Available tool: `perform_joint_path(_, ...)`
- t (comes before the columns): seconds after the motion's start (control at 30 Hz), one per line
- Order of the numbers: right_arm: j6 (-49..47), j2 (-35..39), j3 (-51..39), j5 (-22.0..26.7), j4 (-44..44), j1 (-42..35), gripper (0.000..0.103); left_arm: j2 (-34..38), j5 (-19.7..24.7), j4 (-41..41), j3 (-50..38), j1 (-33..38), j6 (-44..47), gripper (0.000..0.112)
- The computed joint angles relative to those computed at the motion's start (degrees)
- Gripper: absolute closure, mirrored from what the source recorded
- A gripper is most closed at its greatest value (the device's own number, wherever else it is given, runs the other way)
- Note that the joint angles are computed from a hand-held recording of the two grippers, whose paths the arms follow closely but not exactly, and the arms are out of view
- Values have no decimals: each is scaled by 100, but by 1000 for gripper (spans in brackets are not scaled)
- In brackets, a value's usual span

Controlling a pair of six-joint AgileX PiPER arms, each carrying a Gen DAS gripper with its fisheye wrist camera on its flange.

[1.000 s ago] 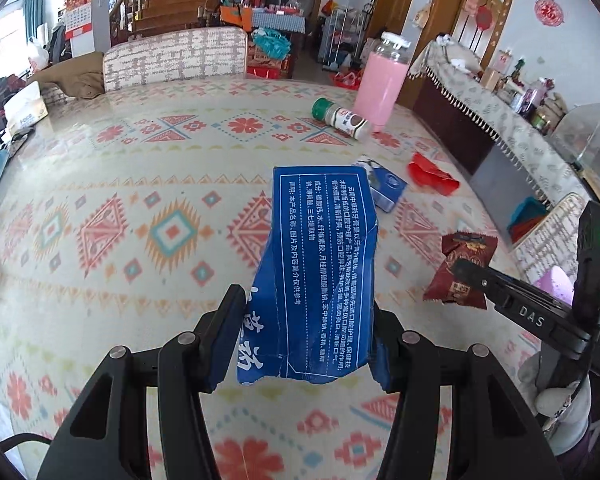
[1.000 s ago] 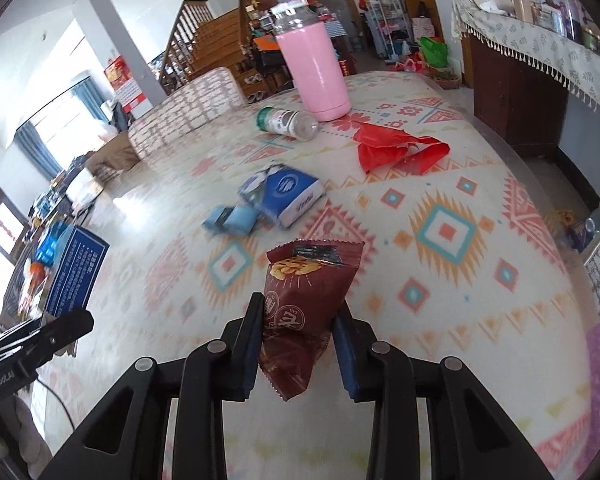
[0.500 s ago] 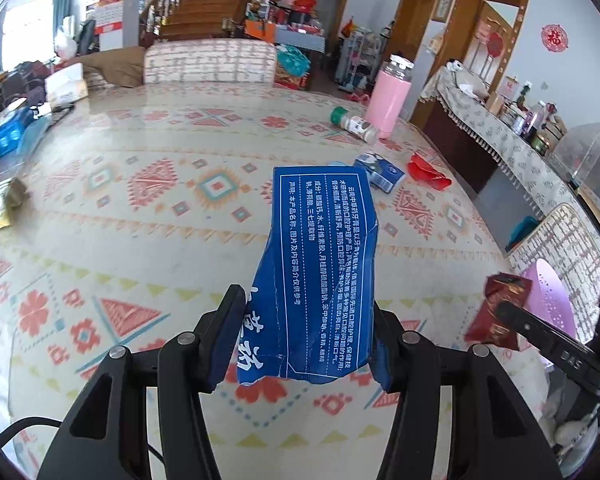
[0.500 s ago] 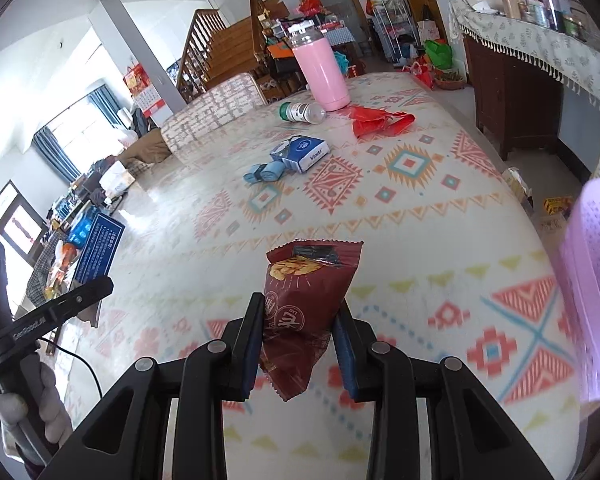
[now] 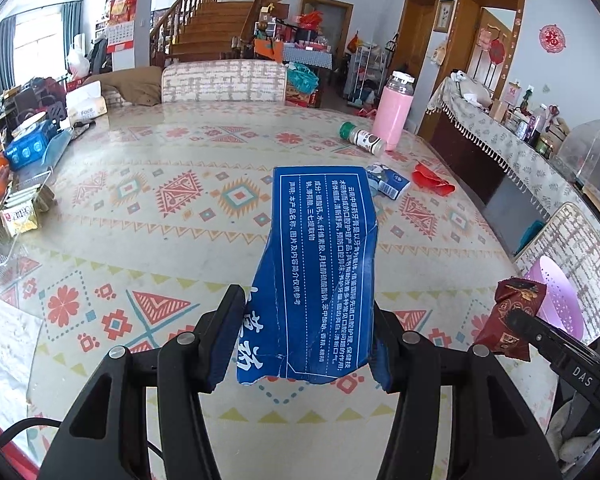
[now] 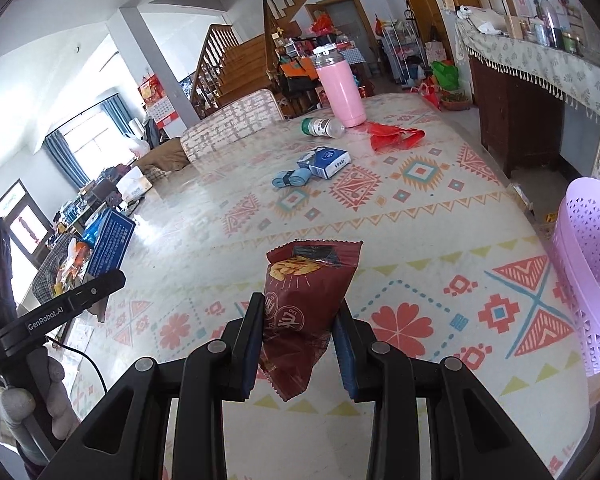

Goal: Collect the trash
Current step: 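Carry the blue wrapper and red snack bag toward the lilac basket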

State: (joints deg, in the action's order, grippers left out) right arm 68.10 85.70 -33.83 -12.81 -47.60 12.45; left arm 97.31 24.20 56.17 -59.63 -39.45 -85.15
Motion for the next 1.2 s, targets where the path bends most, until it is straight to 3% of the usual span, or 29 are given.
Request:
perform_joint_path(0.17, -681, -27, 72, 43, 706, 95, 68, 3, 61, 154, -1, -121, -86, 58)
perform_joint_path(0.57, -1074, -49, 140, -42, 1064, 48, 68, -2, -33, 624, 10, -189, -415, 58)
perform_joint_path(0.83, -980, -167, 272, -110, 921, -159, 68, 191, -393, -381, -220, -90, 622, 58)
perform_joint_path(1.2, -473, -274, 385, -324, 280, -780, 68, 956, -224, -1803, -1198, -437, 2498, 58)
